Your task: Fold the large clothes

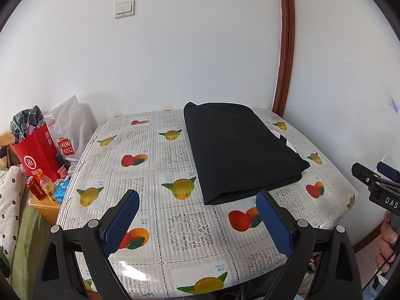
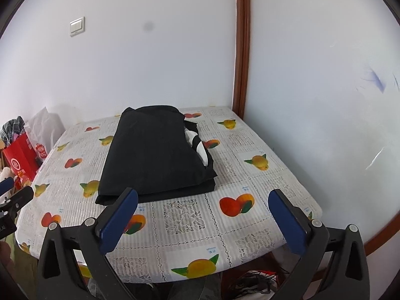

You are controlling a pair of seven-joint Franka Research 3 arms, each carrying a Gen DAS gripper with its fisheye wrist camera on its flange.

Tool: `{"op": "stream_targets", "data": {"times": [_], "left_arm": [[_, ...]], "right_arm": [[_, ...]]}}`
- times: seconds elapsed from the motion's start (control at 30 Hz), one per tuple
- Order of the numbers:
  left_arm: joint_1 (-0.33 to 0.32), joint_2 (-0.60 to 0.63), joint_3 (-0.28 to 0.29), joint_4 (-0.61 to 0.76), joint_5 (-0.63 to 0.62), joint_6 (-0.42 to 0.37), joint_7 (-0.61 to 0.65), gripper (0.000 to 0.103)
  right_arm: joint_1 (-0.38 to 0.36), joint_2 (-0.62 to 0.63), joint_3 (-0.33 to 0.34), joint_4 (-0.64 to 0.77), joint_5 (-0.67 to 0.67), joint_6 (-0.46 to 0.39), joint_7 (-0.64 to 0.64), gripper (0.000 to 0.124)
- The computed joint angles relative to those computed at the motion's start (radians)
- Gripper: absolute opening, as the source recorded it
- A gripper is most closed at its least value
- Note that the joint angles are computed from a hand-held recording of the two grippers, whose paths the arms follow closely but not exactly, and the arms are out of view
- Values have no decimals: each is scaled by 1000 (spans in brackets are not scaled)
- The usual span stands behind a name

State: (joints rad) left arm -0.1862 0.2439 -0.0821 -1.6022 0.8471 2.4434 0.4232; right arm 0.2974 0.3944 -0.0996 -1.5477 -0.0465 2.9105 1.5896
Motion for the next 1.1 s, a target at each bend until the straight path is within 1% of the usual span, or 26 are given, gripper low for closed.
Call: {"op": "stream_targets", "data": {"times": [0.13,1.1], "left_arm": [[-2,2,0,4,0,-10,-4,95],[5,-14,-2,-14,12,-23,-35,95]], "right_arm": [[17,-13,-18,-16,-24,9,17,102],[24,-19,-8,-23,-58,-10,29,102]]}}
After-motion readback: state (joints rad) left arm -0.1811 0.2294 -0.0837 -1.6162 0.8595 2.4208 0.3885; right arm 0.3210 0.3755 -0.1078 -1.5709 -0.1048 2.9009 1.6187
